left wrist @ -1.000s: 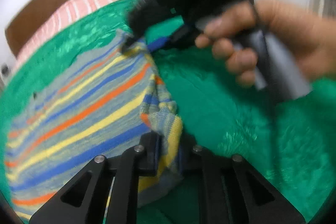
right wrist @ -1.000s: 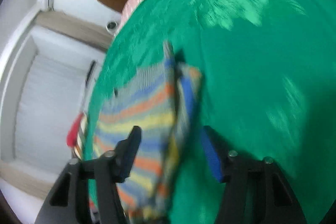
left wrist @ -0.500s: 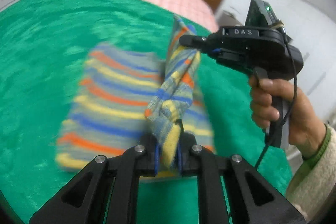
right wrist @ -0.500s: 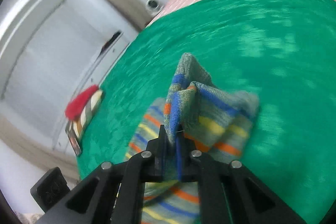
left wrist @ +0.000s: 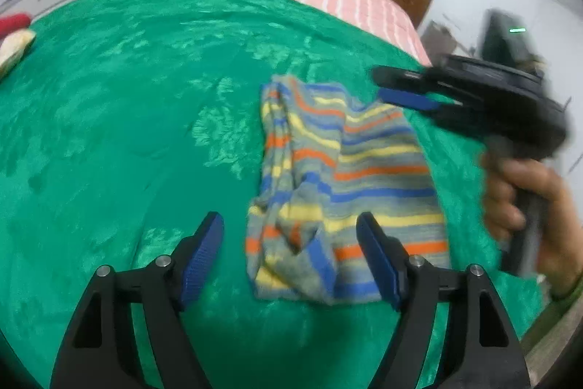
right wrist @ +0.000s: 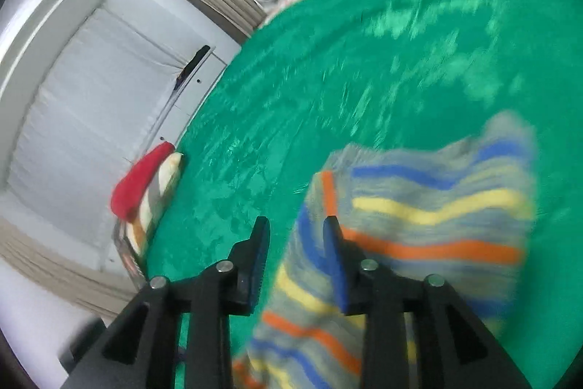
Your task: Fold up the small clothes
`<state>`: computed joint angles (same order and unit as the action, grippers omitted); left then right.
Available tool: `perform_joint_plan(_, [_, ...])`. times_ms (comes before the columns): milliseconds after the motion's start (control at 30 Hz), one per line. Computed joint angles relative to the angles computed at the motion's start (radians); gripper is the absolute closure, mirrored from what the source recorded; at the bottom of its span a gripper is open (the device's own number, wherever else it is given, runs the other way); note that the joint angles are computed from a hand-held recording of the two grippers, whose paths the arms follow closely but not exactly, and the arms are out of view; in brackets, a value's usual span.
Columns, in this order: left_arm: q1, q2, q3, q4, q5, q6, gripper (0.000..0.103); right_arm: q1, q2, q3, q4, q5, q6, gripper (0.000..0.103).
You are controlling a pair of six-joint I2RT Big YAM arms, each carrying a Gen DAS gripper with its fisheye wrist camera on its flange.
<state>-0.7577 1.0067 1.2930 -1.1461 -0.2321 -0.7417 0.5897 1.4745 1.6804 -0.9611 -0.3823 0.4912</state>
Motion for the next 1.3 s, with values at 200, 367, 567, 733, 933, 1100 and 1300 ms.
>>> perform_joint_plan(200, [0.085,0.081,0.02,-0.088,0.05,-0.072,0.055,0.062,-0.171,-0.148,-0.146,0.065,-0.245,0.072])
perform_joint_plan(367, [0.099,0.082,0.082,-0.142,0.025,-0.051,0.037,0.134,-0.228,-0.252,-0.184,0.237,-0.281,0.073])
perform_joint_plan(567, [0.174,0.222,0.22,-0.078,0.178,0.135,0.016,0.073,-0.216,-0.166,-0.11,0.266,-0.278,0.072])
perform_joint_plan(733, [0.242,0.367,0.269,-0.154,0.17,0.144,0.047,-0.018,-0.07,-0.123,-0.161,0.177,-0.214,0.069])
perform_joint_plan(933, [0.282,0.234,0.213,-0.099,0.191,0.167,0.022,-0.051,-0.202,-0.216,-0.042,0.184,-0.079,0.047])
perform_joint_plan(1100, [0.293,0.283,0.206,-0.101,0.344,0.227,0.012,-0.097,-0.231,-0.275,0.003,0.06,0.031,0.021])
perform_joint_plan(1300, [0.221,0.377,0.286,-0.134,0.276,0.249,0.087,-0.067,-0.162,-0.322,0.087,0.0,0.162,0.067])
